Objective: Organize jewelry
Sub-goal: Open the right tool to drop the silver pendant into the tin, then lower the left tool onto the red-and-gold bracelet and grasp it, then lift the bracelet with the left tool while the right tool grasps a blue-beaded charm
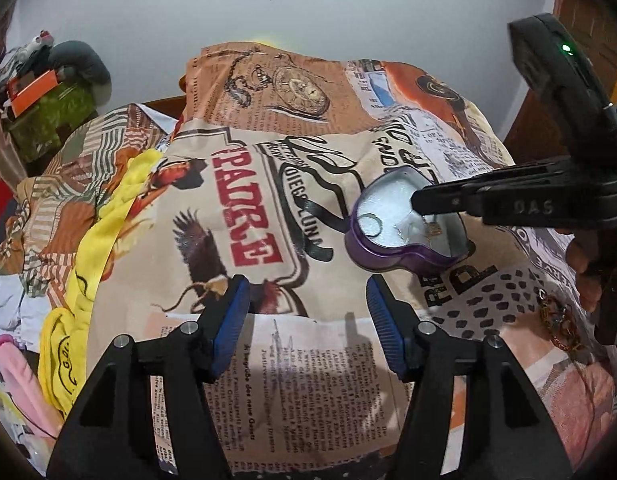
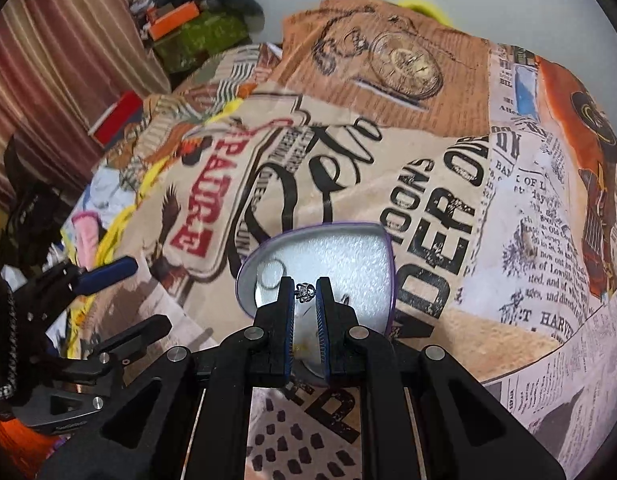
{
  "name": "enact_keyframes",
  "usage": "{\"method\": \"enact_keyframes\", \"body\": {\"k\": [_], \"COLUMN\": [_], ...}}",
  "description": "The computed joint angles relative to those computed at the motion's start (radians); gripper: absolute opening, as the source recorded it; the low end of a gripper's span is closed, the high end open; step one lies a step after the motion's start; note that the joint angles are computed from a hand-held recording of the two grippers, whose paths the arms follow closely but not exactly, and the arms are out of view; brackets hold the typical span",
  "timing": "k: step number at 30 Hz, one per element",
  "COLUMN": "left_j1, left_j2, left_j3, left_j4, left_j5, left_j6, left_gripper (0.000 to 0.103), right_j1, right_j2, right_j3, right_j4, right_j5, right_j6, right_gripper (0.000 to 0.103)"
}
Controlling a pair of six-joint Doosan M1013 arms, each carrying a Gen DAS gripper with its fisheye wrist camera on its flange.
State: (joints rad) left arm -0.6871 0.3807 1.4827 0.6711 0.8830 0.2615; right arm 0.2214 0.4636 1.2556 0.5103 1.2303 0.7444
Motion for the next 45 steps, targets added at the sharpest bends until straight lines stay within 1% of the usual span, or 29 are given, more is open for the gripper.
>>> {"method": "enact_keyframes", "body": {"k": [2, 5, 7, 10, 13, 15, 19, 21, 24, 31, 32, 33, 34, 37, 38, 40, 41, 42, 44, 45], "left_j1": [-0.003, -0.010, -0.015, -0.028, -0.044, -0.052, -0.074, -0.080, -0.089, -0.088, -0.084, -0.080, -0.075, -0.072, -0.071, -0.067, -0.063, -0.060, -0.061, -0.064], "left_j2": [0.002, 0.004, 0.005, 0.009, 0.017, 0.022, 0.041, 0.051, 0.074, 0.134, 0.142, 0.148, 0.153, 0.161, 0.163, 0.161, 0.160, 0.160, 0.161, 0.164], "left_j3": [-0.007, -0.016, -0.024, -0.042, -0.065, -0.078, -0.116, -0.130, -0.163, -0.232, -0.242, -0.248, -0.252, -0.256, -0.257, -0.248, -0.243, -0.239, -0.242, -0.247], "left_j4": [-0.004, -0.002, 0.000, 0.007, 0.014, 0.012, 0.002, -0.012, -0.060, -0.191, -0.214, -0.242, -0.275, -0.282, -0.284, -0.304, -0.328, -0.344, -0.354, -0.345], "left_j5": [0.004, 0.009, 0.011, 0.015, 0.023, 0.019, 0.009, 0.000, -0.008, 0.002, 0.007, 0.006, 0.003, -0.006, -0.009, -0.036, -0.055, -0.068, -0.074, -0.068], "left_j6": [0.015, 0.030, 0.040, 0.064, 0.095, 0.117, 0.175, 0.204, 0.272, 0.424, 0.440, 0.457, 0.475, 0.475, 0.476, 0.476, 0.488, 0.496, 0.512, 0.516], "left_gripper": [0.059, 0.059, 0.059, 0.059, 0.059, 0.061, 0.065, 0.066, 0.066, 0.066, 0.063, 0.056, 0.053, 0.050, 0.046, 0.033, 0.019, 0.010, 0.004, 0.004], "right_j1": [0.001, -0.012, -0.026, -0.051, -0.082, -0.108, -0.144, -0.163, -0.179, -0.213, -0.217, -0.218, -0.220, -0.228, -0.229, -0.231, -0.232, -0.233, -0.234, -0.235], "right_j2": [-0.004, -0.018, -0.031, -0.067, -0.109, -0.139, -0.173, -0.191, -0.210, -0.222, -0.225, -0.223, -0.224, -0.225, -0.225, -0.223, -0.222, -0.222, -0.219, -0.218], "right_j3": [0.001, 0.008, 0.016, 0.050, 0.092, 0.128, 0.173, 0.204, 0.238, 0.285, 0.293, 0.294, 0.298, 0.306, 0.310, 0.311, 0.311, 0.314, 0.315, 0.314], "right_j4": [-0.015, 0.003, 0.020, 0.046, 0.068, 0.084, 0.092, 0.093, 0.086, 0.061, 0.060, 0.055, 0.056, 0.076, 0.080, 0.089, 0.095, 0.100, 0.104, 0.108], "right_j5": [-0.004, -0.012, -0.018, -0.064, -0.117, -0.155, -0.191, -0.212, -0.238, -0.231, -0.232, -0.231, -0.229, -0.218, -0.216, -0.212, -0.209, -0.209, -0.201, -0.199], "right_j6": [0.002, -0.009, -0.019, -0.048, -0.089, -0.122, -0.154, -0.171, -0.179, -0.181, -0.183, -0.181, -0.184, -0.194, -0.195, -0.196, -0.197, -0.197, -0.191, -0.189], "right_gripper": [0.010, 0.011, 0.014, 0.017, 0.018, 0.018, 0.018, 0.018, 0.018, 0.018, 0.018, 0.019, 0.019, 0.019, 0.019, 0.019, 0.019, 0.019, 0.019, 0.019]}}
